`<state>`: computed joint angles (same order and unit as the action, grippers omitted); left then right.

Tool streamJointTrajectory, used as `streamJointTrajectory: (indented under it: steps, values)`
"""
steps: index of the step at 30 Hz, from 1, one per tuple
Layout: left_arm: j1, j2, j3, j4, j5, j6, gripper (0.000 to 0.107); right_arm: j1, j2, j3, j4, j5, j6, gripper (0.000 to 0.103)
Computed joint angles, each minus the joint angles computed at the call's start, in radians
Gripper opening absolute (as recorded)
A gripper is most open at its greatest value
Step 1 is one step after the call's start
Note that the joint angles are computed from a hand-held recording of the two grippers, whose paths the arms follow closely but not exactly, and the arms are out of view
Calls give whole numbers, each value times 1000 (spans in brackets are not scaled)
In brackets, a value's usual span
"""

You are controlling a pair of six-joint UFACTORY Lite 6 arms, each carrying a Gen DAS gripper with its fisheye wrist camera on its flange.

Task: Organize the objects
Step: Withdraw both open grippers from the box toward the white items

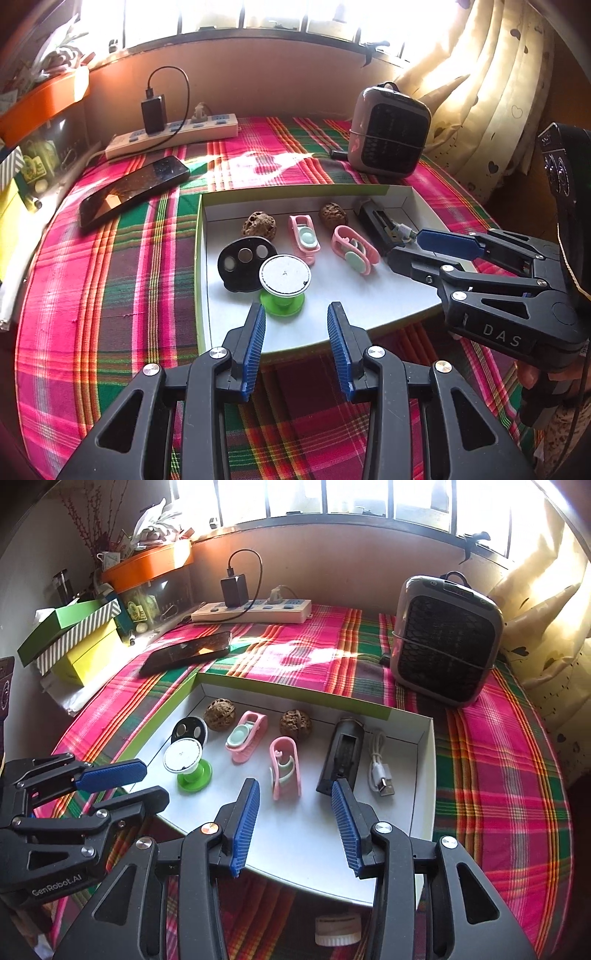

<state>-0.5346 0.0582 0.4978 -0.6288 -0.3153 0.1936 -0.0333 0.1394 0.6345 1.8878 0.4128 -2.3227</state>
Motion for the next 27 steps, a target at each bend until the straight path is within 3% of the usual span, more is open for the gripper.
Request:
streamJointTrajectory:
  steps: [3, 10, 18, 27]
  values:
    - [-37, -30, -24, -129, -42, 111, 33, -32, -35, -35, -11, 16, 1, 45]
    - [-52, -65, -61, -79, -38, 47, 33, -89, -103, -106, -6, 40, -29, 46]
    - [-114, -144, -131, -209, -87, 129, 33, -186, -189, -195, -51, 84, -42, 53]
    - [-156, -190, -194, -119, -94, 17, 37, -298, -215, -265, -94, 122, -73, 58]
